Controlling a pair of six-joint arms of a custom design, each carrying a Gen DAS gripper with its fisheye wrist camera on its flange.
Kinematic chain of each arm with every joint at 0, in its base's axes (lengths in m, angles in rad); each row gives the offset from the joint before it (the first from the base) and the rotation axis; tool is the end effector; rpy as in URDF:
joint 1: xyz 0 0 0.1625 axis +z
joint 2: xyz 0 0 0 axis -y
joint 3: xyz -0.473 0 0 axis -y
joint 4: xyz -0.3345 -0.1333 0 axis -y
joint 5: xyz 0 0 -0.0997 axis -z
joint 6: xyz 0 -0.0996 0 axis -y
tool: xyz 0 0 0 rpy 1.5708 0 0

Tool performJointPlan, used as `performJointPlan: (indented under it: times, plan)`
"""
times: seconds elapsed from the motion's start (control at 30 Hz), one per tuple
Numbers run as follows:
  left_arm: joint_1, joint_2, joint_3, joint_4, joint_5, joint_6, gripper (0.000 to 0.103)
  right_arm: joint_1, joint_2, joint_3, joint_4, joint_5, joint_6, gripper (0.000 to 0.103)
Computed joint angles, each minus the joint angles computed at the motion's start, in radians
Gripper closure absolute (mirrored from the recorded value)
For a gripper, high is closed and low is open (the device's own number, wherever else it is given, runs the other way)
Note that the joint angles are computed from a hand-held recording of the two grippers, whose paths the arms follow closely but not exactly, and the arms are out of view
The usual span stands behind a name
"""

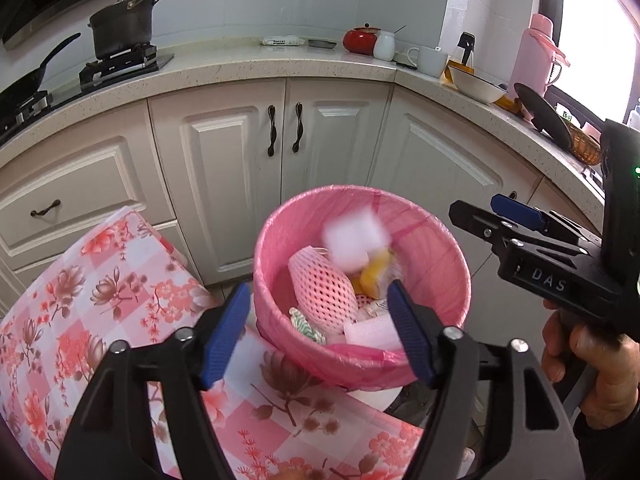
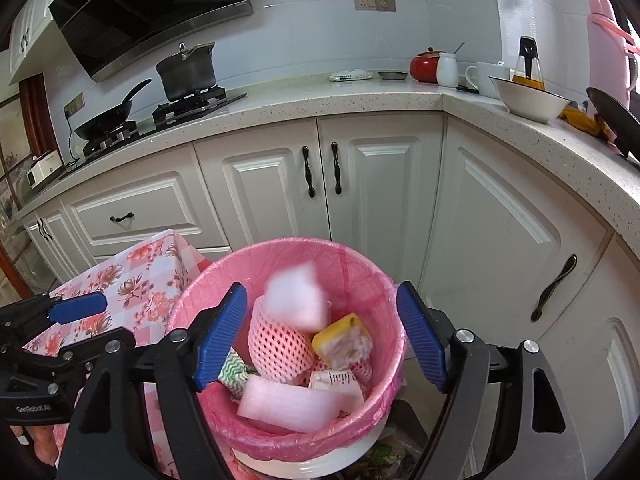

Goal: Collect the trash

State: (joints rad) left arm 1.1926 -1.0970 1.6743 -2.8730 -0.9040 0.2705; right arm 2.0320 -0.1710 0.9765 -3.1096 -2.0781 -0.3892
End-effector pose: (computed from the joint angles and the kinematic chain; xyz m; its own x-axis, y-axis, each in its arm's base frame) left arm -0.0488 -0.6506 0.4084 -0.7758 0.0982 -0.6233 0.5020 0.6947 -0.5152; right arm 0.4455 -0.7056 0.0038 -0.7326 -0.3429 0.5879 -0.6578 0.5785 -0.4823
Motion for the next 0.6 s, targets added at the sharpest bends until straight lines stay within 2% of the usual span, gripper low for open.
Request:
performJointPlan:
  times: [0.27, 0.33, 0.6]
  plan:
    - [-0.006, -0.021, 0.017, 0.026, -0.013, -0.025, 0.024, 0.003, -0.027, 0.063, -0.014, -0.007, 0.019, 0.026]
    - [-0.007, -0.023, 0.021, 0.023, -0.019, -0.028, 0.023, 0.005, -0.036, 0.083, -0.028, -0.013, 0.014, 0.022]
    - [-0.005, -0.024, 0.027, 0.023, -0.023, -0.037, 0.023, 0.004, -0.060, 0.131, -0.053, -0.010, 0.013, 0.022]
